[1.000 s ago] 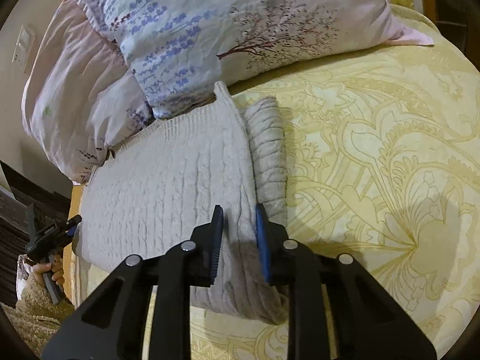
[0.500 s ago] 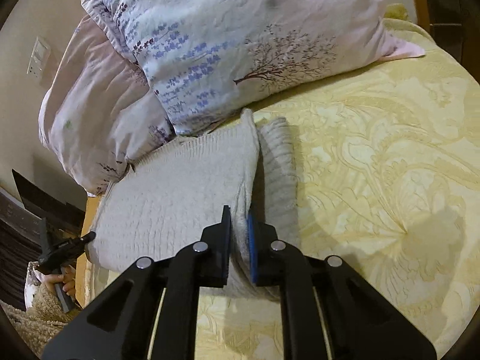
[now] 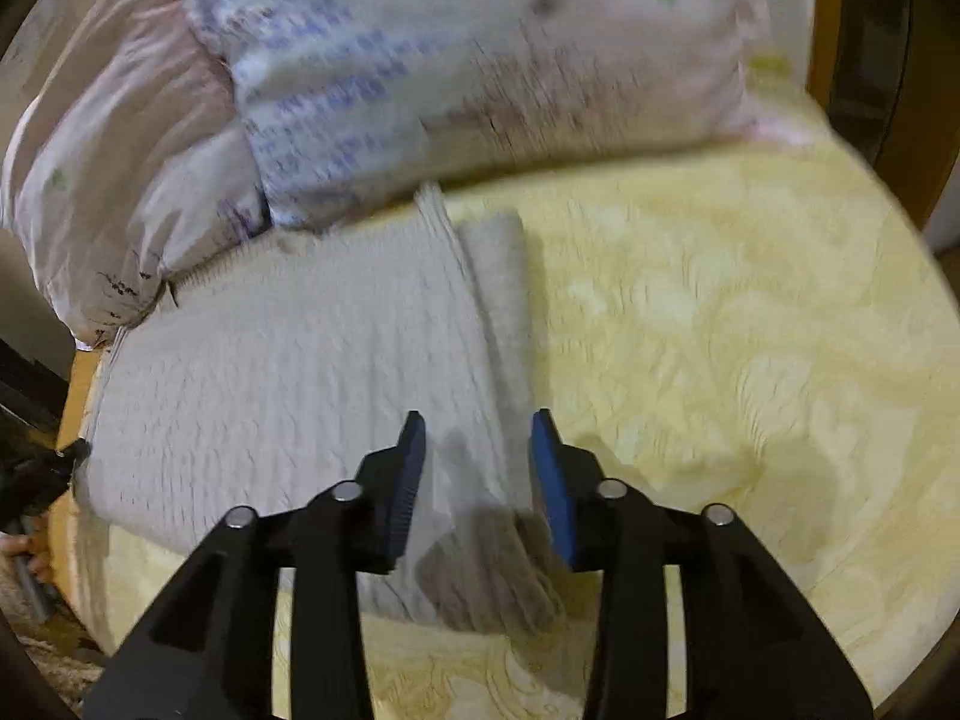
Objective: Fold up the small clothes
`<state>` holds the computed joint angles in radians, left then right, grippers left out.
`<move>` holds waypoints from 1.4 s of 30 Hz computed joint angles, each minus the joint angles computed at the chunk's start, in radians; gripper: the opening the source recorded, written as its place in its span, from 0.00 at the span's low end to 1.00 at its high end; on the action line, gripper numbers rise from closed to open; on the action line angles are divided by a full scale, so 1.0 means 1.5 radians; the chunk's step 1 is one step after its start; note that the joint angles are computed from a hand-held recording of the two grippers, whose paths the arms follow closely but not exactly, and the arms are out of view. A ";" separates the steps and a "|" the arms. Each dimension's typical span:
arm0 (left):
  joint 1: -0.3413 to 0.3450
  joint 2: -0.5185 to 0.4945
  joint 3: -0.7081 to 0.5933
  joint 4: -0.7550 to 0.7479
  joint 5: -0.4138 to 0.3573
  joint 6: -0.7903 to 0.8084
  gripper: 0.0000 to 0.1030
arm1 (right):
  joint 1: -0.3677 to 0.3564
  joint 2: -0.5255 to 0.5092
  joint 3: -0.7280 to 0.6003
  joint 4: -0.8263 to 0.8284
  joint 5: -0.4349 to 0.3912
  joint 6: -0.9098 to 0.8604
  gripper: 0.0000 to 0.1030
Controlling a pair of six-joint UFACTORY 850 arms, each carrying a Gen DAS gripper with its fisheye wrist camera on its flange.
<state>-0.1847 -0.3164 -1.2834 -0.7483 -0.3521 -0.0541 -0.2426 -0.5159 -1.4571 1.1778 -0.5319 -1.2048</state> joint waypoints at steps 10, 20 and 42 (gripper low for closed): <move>-0.046 -0.100 -0.131 0.101 -0.039 -0.020 0.56 | 0.096 -0.024 -0.034 -0.071 -0.018 -0.015 0.50; -0.006 -0.058 -0.079 -0.064 -0.004 0.126 0.59 | 0.113 -0.022 -0.017 -0.074 0.021 -0.049 0.63; 0.062 -0.120 -0.103 -0.303 -0.110 0.289 0.59 | 0.122 -0.027 -0.024 -0.088 0.023 -0.042 0.74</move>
